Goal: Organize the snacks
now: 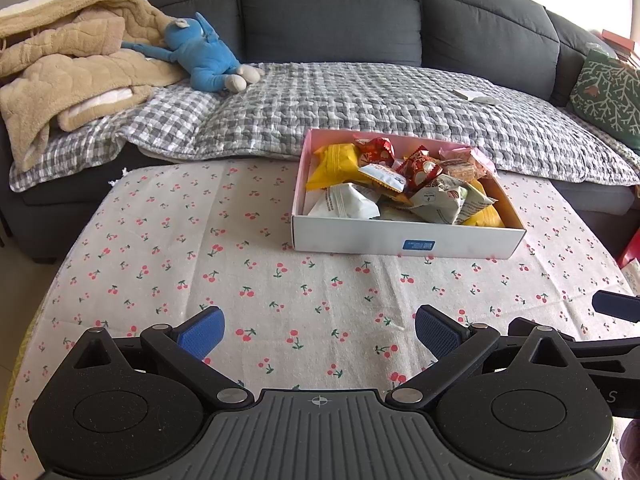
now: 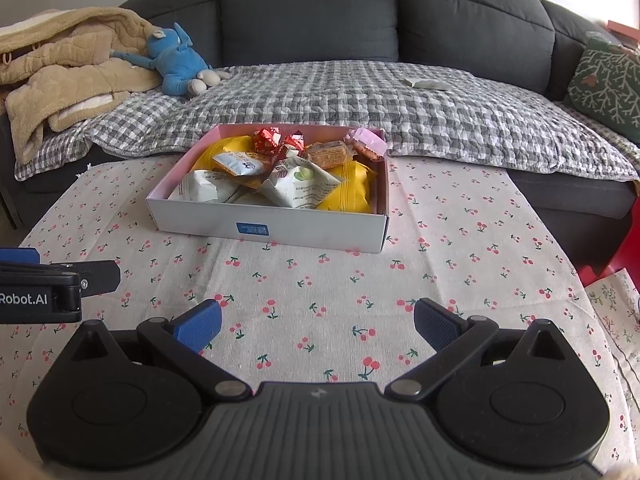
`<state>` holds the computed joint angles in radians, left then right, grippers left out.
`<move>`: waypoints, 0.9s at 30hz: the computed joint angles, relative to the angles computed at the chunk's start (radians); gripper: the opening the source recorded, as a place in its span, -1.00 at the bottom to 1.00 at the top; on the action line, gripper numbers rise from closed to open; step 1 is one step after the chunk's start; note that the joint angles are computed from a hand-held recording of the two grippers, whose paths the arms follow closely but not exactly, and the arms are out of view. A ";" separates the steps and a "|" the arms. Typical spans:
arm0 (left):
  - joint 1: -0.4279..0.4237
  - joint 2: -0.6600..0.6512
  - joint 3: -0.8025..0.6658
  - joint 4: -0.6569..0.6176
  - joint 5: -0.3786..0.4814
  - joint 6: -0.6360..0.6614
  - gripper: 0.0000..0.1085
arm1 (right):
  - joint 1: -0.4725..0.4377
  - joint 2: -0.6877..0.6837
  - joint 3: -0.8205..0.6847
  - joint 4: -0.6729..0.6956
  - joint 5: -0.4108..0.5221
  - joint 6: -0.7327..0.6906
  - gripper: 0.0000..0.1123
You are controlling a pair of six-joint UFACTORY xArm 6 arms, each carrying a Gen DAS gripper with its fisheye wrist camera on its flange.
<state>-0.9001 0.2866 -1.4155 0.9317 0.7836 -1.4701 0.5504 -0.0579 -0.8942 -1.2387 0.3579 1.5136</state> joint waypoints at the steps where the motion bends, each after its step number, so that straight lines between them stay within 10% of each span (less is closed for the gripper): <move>1: 0.000 -0.001 0.001 0.001 -0.001 0.000 0.89 | -0.001 0.000 0.001 0.002 0.001 -0.003 0.83; 27: -0.001 0.008 -0.006 -0.014 -0.005 0.015 0.89 | -0.002 0.003 0.003 0.030 0.000 -0.022 0.83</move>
